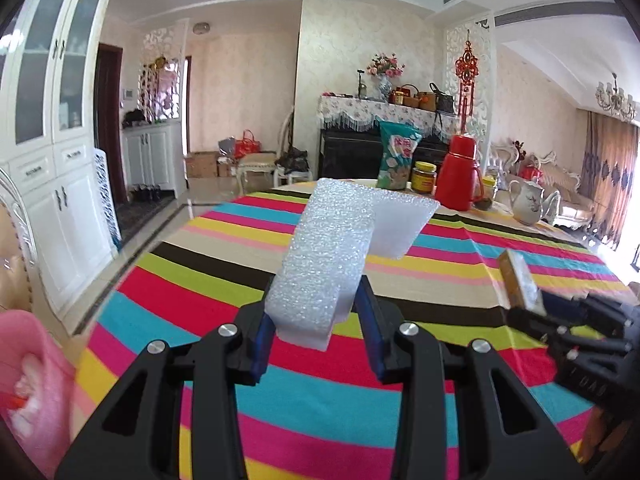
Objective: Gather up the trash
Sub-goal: 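Carry the foam block and QR-code box to the pink wastebasket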
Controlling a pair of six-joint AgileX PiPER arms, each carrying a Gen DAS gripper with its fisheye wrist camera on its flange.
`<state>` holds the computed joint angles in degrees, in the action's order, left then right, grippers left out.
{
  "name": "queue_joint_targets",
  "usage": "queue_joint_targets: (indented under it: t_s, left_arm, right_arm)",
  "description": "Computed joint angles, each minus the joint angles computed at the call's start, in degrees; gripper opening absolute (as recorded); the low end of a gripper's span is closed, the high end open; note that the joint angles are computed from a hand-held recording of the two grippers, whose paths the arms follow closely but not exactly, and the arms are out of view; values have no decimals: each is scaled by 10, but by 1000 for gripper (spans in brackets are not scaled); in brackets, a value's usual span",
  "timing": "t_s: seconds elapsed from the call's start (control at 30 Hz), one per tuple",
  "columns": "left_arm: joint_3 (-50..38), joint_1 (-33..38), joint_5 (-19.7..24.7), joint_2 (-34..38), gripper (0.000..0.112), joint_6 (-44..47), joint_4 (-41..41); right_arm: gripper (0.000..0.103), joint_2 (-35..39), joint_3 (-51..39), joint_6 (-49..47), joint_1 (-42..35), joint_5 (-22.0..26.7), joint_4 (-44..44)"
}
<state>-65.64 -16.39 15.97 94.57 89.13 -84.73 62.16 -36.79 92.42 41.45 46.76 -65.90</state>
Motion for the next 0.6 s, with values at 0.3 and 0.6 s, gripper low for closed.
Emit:
queue_joint_targets:
  t_s: [0.3,0.6]
  left_arm:
    - [67,118,58,-61,37,69,-15]
    - [107,241,123,-95,37,123,-18]
  right_arm:
    - [40,68,-78,3,123,46,-7]
    - [40,186,-199,-43,176,16,-1]
